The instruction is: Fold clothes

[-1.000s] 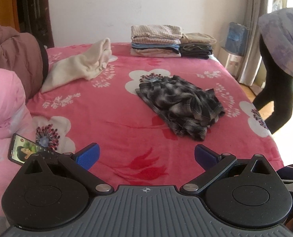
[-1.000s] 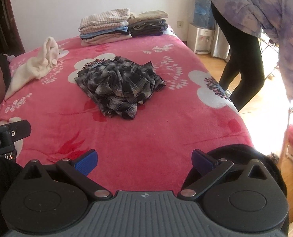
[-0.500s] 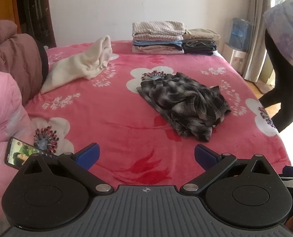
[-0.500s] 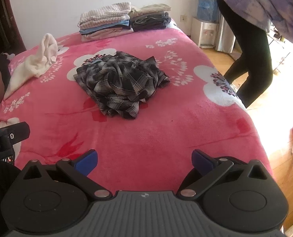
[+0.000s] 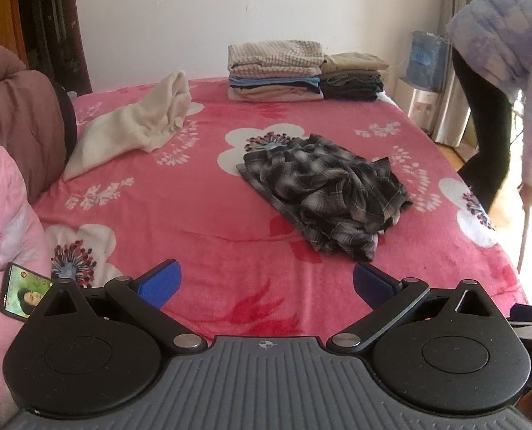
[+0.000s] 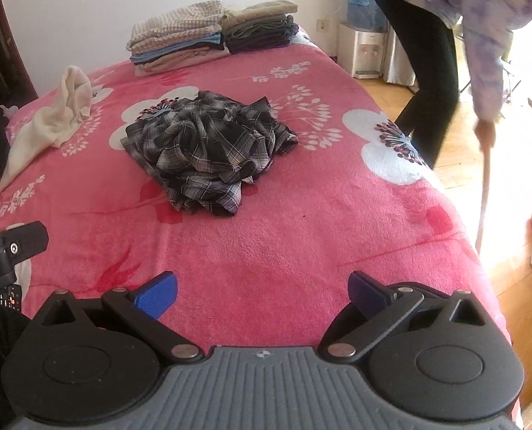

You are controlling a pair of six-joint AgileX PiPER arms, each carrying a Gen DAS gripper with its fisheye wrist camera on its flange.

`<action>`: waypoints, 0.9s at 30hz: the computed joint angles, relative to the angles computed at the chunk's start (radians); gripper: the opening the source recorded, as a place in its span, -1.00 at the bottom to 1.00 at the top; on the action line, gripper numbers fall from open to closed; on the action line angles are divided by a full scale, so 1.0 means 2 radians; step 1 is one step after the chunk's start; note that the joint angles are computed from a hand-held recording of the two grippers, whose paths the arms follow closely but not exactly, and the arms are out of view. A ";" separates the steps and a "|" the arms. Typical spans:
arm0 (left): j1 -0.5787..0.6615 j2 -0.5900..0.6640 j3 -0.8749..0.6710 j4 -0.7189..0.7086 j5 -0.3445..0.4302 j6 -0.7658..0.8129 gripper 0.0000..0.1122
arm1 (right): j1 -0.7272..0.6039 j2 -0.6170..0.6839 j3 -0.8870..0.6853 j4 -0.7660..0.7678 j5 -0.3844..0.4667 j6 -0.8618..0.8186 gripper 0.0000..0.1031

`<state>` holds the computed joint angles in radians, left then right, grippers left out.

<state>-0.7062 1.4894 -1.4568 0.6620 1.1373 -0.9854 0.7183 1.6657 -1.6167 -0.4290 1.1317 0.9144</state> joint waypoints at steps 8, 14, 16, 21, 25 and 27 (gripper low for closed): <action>0.002 0.002 0.000 0.003 -0.006 -0.001 0.83 | -0.006 0.002 0.002 0.008 -0.004 -0.003 1.00; 0.000 0.002 0.005 0.008 -0.010 -0.008 0.83 | -0.007 0.002 0.006 0.011 -0.008 -0.002 1.00; 0.001 0.001 0.007 0.007 -0.013 -0.006 0.83 | -0.007 0.002 0.006 0.013 -0.008 -0.003 1.00; 0.010 -0.005 0.012 -0.003 -0.028 -0.005 0.83 | -0.006 0.004 0.006 0.012 -0.010 -0.002 1.00; 0.011 -0.003 0.013 -0.004 -0.034 0.001 0.83 | -0.007 0.010 0.001 0.015 -0.007 -0.003 1.00; 0.011 -0.002 0.014 -0.002 -0.037 0.004 0.83 | -0.006 0.011 0.000 0.016 -0.008 -0.002 1.00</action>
